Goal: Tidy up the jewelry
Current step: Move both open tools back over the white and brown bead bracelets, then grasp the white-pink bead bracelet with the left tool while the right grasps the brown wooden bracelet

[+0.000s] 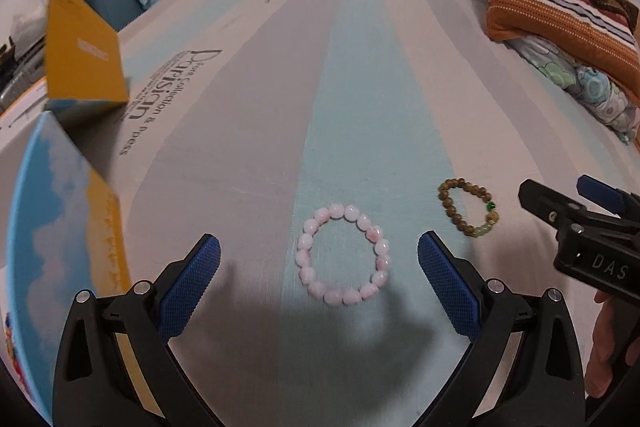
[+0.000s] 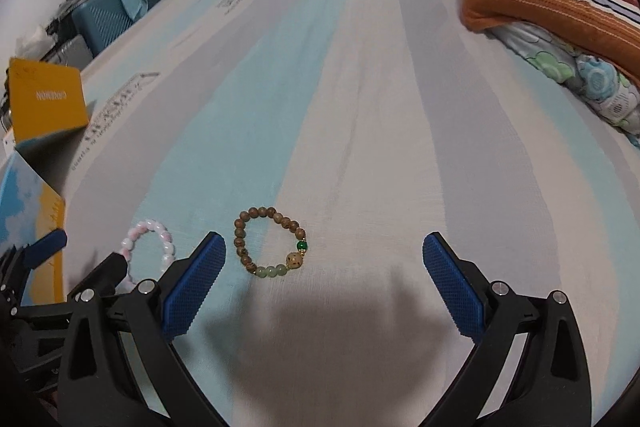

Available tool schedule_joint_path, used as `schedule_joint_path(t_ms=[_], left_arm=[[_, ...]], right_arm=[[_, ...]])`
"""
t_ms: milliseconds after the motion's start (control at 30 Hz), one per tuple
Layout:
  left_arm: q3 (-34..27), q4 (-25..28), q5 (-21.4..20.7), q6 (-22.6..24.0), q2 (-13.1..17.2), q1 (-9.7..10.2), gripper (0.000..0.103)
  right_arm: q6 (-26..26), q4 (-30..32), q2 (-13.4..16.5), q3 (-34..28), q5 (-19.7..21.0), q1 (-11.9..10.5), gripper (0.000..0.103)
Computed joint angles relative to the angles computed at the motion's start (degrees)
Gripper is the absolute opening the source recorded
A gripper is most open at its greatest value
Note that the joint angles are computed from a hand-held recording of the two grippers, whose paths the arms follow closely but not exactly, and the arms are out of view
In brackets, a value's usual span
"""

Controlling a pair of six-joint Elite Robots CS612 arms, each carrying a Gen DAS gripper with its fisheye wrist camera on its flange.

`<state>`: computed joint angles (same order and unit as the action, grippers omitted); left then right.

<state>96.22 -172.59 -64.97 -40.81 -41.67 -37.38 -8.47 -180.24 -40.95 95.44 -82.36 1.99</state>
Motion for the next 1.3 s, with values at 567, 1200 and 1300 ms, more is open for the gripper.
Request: schedule_joint_path(t_ms=[567,1200,1300], left_arm=[[-3.3,2.1,-2.2,2.7,3.3,1.36,0.097],[-4.4,4.7,-1.9,2.2,4.1,1.32,0.067],[-4.3,4.5,-2.7,2.2,4.0,1.39,0.054]], right_arm=[[-2.1,7.6,3.7,-5.4,1.1,1.1,0.080],[-4.9,8.2,4.7,-5.7,1.6,1.7,0.022],[-5.1,8.4,4.6,-5.7,2.2,1.6,0.015]])
